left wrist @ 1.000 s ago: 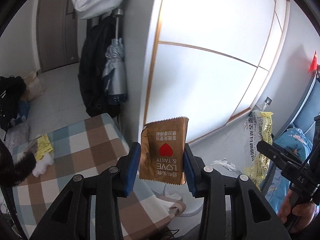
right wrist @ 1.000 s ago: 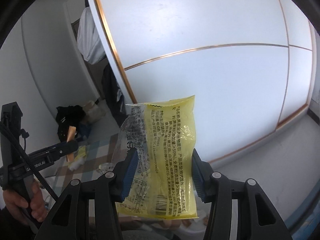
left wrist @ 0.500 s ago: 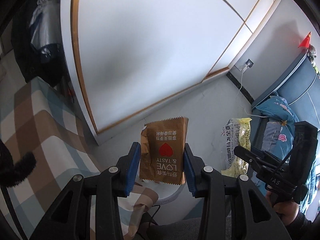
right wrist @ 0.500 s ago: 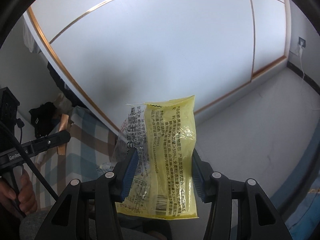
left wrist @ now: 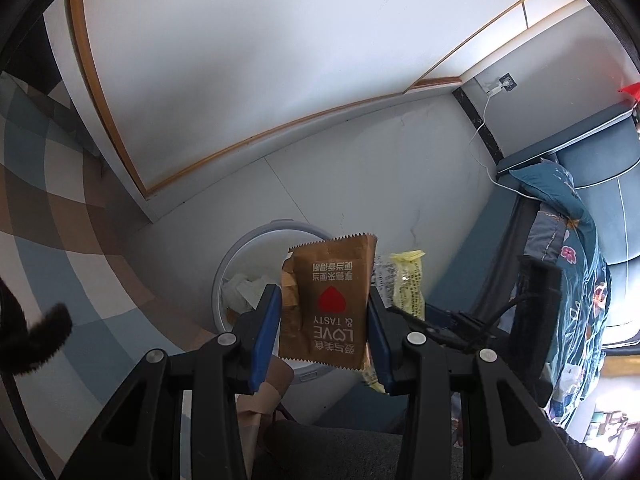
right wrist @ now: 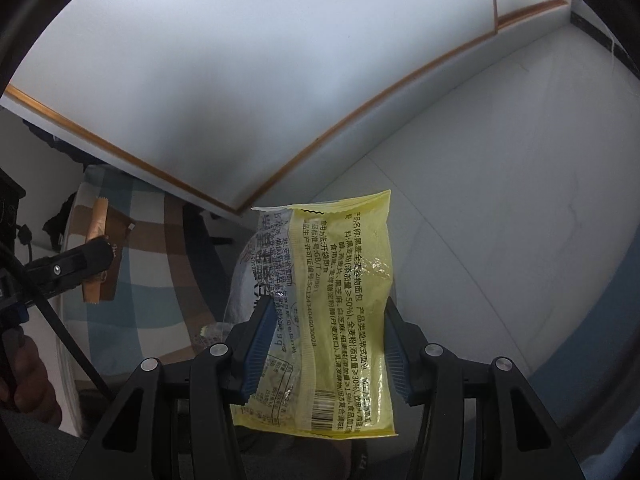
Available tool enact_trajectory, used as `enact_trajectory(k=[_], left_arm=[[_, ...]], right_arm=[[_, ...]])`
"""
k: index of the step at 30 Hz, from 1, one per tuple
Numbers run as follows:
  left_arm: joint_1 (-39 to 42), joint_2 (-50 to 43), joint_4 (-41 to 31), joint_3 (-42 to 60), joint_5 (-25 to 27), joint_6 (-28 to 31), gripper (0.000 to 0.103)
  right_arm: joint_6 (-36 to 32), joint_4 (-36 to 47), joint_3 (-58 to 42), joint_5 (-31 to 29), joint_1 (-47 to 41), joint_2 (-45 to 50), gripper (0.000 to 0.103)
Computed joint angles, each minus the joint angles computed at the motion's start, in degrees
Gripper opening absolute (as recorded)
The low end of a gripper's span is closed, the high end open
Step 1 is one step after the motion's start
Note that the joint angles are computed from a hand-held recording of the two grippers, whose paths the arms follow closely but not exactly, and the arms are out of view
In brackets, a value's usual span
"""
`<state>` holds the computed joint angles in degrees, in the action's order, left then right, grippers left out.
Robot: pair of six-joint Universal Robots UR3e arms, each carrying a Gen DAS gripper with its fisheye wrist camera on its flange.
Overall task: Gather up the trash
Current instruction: 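Carry the yellow bag and brown sachet in both grippers to the white bin, then open the right gripper over the bin to drop the yellow bag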
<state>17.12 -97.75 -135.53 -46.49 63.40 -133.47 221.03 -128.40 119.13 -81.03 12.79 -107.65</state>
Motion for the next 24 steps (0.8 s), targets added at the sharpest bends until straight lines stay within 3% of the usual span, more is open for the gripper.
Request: enact_trajectory(k=[3, 8, 10, 13, 24], left_arm=[[-0.9, -1.0, 0.3, 0.1, 0.6, -1.8, 0.036], [0.4, -3.8, -5.0, 3.5, -1.1, -1.3, 0.036], [0.1, -4.1, -4.3, 3.4, -0.5, -2.3, 0.036], [0.3, -3.7, -3.2, 1.5, -0.6, -3.1, 0.036], [-0.2, -2.5, 0.4, -3.2, 0.6, -4.1, 0.036]], right_arm=[[-0.8, -1.6, 0.4, 5.0, -1.7, 4.4, 0.053], [-2.4, -2.9, 2.2, 6.5, -3.0, 5.8, 0.056], [-3.4, -2.7, 2.2, 7.1, -3.5, 5.8, 0.058], [-4.9, -1.8, 1.7, 7.2, -4.0, 5.6, 0.069], [-5.5, -3.5, 4.0, 8.7, -4.7, 4.5, 0.075]])
